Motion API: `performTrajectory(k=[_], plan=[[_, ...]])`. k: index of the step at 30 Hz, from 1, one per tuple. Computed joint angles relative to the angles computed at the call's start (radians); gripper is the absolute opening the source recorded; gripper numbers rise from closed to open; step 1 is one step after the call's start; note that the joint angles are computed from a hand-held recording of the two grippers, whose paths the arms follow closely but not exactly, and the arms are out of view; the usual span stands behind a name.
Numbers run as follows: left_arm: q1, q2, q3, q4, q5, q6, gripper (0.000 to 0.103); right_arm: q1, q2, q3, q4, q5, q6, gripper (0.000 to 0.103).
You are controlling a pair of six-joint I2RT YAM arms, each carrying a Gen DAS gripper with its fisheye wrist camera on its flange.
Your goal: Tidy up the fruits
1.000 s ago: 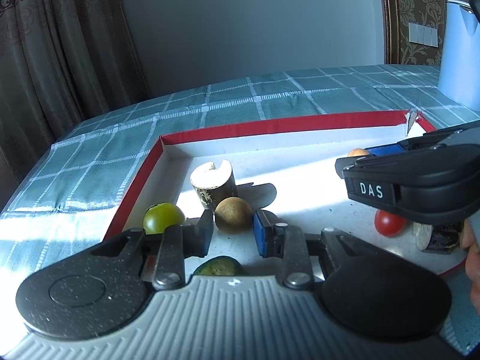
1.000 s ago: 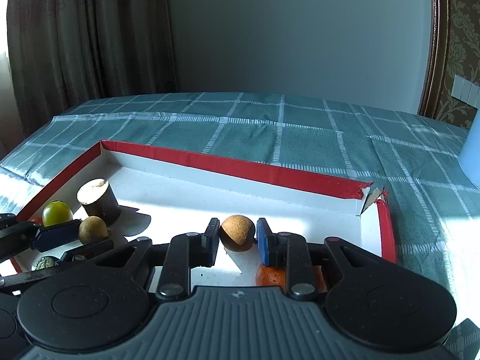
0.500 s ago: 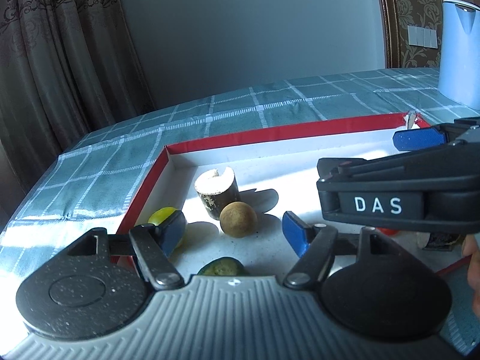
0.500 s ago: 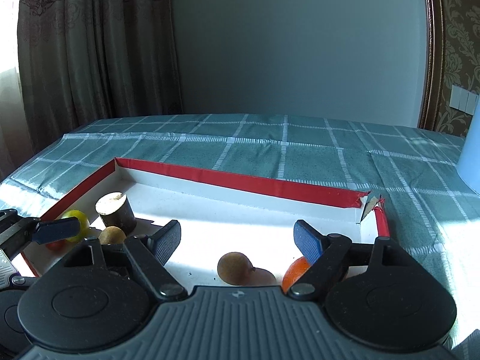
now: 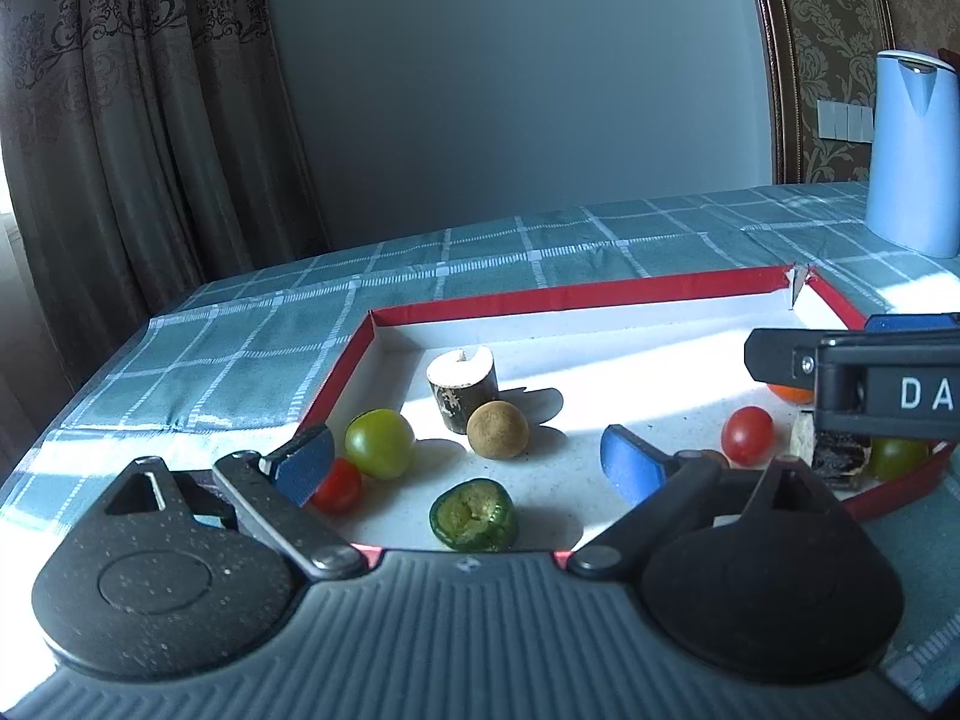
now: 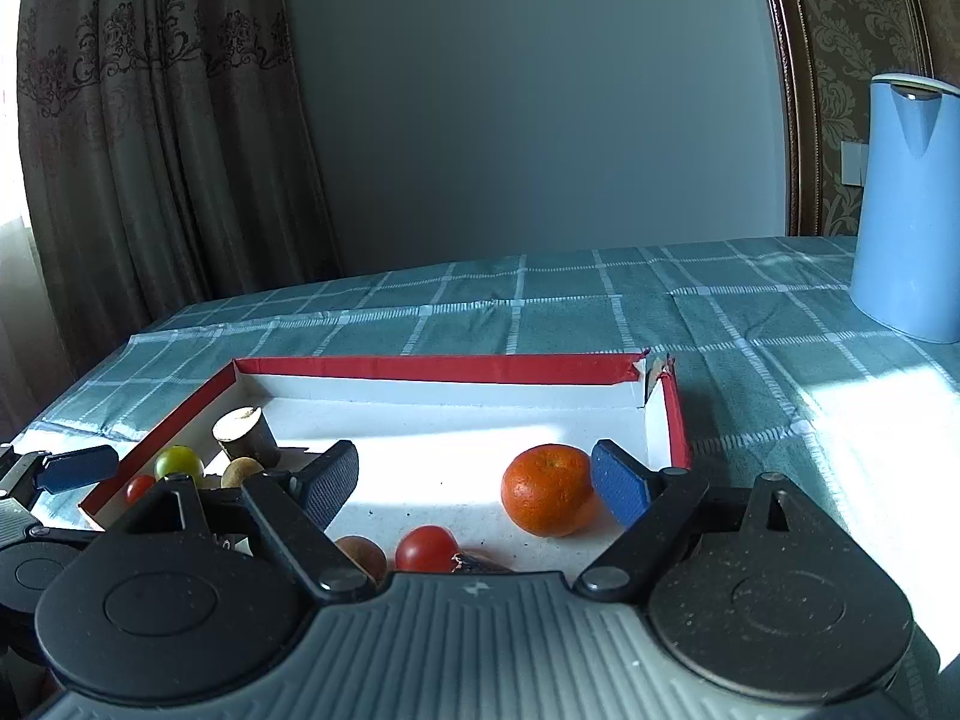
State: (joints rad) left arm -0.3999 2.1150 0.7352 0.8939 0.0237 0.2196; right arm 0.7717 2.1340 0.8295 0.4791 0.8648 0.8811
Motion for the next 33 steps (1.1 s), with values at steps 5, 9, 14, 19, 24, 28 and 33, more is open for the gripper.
performTrajectory(k=[5,9,14,19,24,28,33], plan=[[0.011,-0.035,-0.104,0.09,0.009,-0.002,0.1,0.098,-0.025,-0.033,-0.079,0.074,0.091,0.088],[0.031,-0.052,-0.162,0.127,0.029,-0.016,0.102,0.138,-0.035,-0.065,-0.084,0.078,0.15,0.088],[0.052,-0.064,-0.221,0.164,0.03,-0.047,0.103,0.194,-0.016,-0.046,-0.182,0.132,0.265,0.089],[0.061,-0.064,-0.257,0.204,0.046,-0.043,0.103,0.239,-0.014,-0.042,-0.222,0.198,0.331,0.093],[0.054,-0.057,-0.25,0.199,0.035,-0.035,0.103,0.256,-0.018,-0.046,-0.236,0.21,0.355,0.093],[0.054,-0.054,-0.257,0.216,0.033,-0.032,0.103,0.253,-0.004,-0.027,-0.241,0.163,0.325,0.093],[0.052,-0.051,-0.257,0.222,0.031,-0.027,0.103,0.243,0.013,0.005,-0.272,0.121,0.302,0.093]])
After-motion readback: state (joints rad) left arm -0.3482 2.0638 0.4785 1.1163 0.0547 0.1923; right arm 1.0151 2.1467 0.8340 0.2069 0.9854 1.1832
